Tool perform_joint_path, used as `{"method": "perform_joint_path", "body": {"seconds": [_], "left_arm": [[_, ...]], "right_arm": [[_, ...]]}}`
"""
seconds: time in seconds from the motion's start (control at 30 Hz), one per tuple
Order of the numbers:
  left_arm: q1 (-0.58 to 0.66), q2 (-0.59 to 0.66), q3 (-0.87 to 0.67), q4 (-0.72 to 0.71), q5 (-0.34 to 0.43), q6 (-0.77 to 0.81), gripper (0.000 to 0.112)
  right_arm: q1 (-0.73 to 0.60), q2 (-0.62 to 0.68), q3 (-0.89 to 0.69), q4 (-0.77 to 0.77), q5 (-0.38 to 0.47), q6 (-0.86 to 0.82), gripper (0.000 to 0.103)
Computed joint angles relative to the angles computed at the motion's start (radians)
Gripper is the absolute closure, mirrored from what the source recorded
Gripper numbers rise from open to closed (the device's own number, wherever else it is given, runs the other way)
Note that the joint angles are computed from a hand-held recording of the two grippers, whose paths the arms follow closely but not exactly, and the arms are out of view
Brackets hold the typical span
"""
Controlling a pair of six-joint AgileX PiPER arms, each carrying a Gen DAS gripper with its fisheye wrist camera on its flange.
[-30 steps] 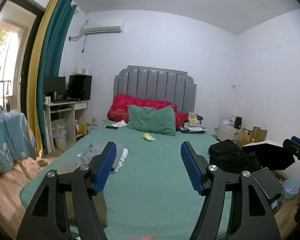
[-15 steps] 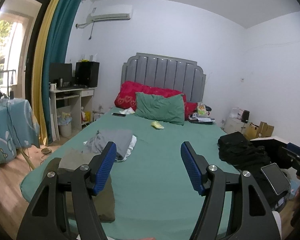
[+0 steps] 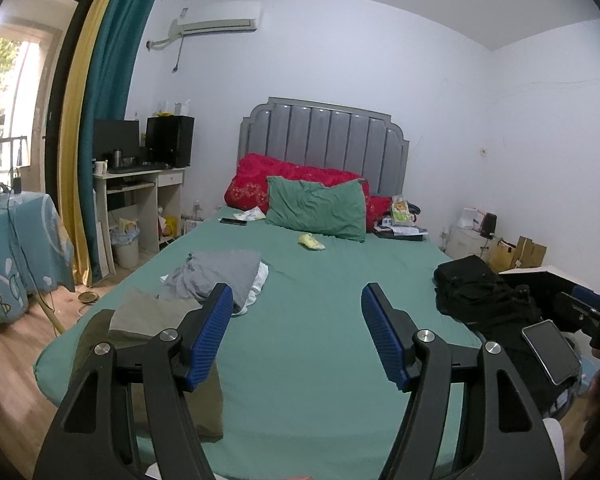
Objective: Fold large clothes
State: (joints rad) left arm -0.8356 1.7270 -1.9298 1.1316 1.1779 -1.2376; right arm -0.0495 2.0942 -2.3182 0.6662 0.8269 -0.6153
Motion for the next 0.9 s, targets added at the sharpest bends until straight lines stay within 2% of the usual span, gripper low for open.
{"method": "perform_joint_path", "body": {"seconds": [0.9], "left_arm": [[0.002,0.027,-0.049,-0.013,-0.004,0.038,0.042]], "right_arm": [[0.005,-0.022,0.011,-0.026,0.004,0.042,0.001]]}}
